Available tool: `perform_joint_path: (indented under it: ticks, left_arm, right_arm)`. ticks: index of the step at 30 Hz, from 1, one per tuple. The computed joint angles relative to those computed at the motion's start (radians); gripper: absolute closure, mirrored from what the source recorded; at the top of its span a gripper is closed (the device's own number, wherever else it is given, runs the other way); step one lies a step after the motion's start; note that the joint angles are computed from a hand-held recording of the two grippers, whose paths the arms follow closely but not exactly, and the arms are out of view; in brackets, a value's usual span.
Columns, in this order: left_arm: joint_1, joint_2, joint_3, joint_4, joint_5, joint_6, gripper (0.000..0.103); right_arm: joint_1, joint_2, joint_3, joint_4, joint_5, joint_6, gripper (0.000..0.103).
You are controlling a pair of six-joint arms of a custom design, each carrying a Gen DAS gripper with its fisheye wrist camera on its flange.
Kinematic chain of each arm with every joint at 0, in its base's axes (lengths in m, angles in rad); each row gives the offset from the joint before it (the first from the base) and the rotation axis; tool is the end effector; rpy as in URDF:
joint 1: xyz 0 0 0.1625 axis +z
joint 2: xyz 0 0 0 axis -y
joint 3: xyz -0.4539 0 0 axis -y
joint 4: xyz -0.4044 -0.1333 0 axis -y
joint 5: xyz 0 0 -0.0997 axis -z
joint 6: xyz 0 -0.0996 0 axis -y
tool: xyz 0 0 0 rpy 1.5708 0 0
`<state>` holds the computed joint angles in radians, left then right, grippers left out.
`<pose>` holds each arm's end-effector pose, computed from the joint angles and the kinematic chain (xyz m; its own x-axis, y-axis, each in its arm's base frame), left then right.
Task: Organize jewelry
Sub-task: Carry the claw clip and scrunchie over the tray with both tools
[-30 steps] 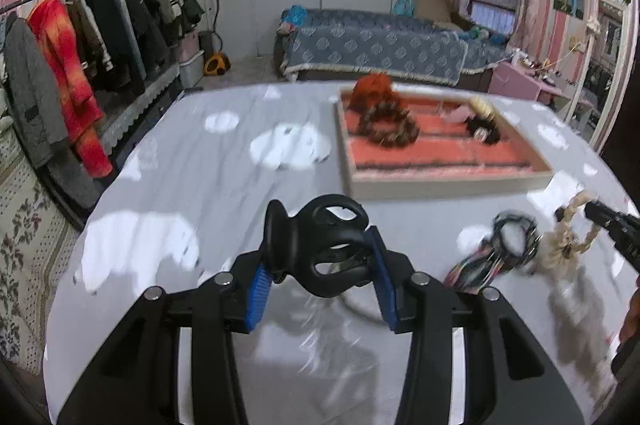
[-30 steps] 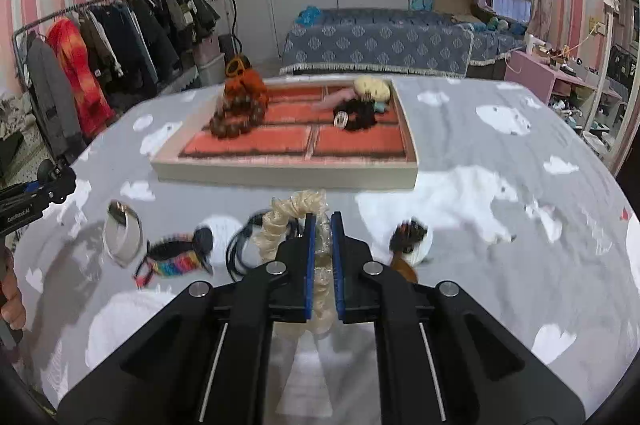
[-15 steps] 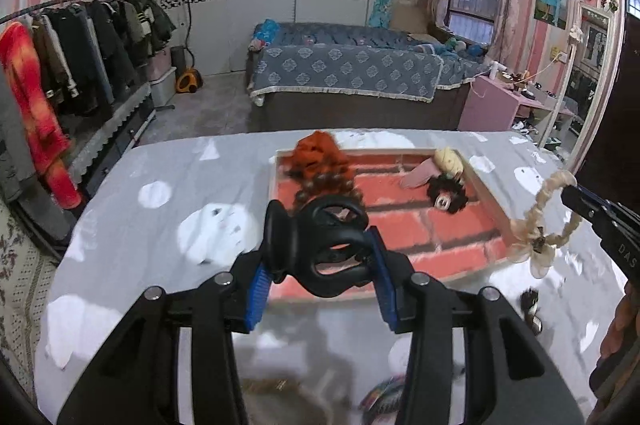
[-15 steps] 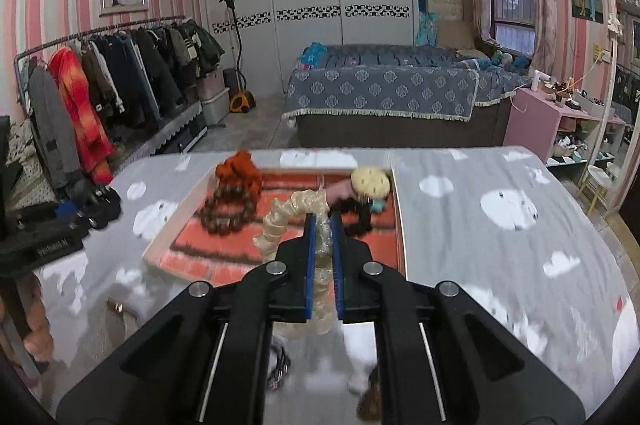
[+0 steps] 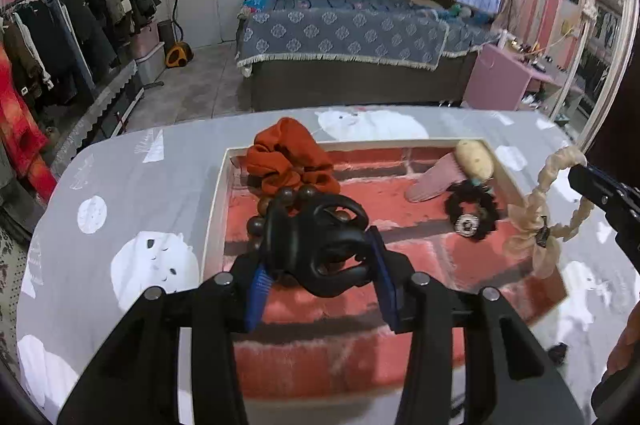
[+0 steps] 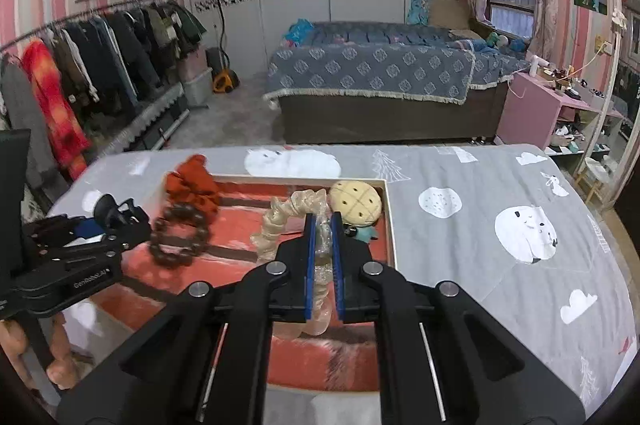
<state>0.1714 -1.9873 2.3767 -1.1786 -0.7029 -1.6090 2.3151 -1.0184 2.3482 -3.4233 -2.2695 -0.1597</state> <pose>-0.1770 -0.2431 0.3081 -0.7149 -0.1488 -0.6832 0.3923 0.7235 -0.5681 0.3620 -0.2908 0.1399 -0.6775 -0.3803 0.6296 -0.7037 0.5843 -0.4042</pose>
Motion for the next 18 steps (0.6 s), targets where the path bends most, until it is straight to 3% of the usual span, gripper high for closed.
perform_joint_path:
  ticks: [7, 14, 18]
  left_arm:
    - [0.172, 0.046, 0.015, -0.222, 0.032, 0.188, 0.059]
    - [0.282, 0.084, 0.020, -0.341, 0.017, 0.314, 0.059]
    - [0.303, 0.081, 0.039, -0.398, 0.016, 0.358, 0.058]
  right_arm:
    - [-0.082, 0.059, -0.041, 0.025, 0.011, 0.008, 0.095]
    - [-0.139, 0.101, -0.070, 0.075, 0.013, 0.008, 0.095]
    - [-0.158, 0.120, -0.082, 0.104, 0.005, 0.013, 0.095]
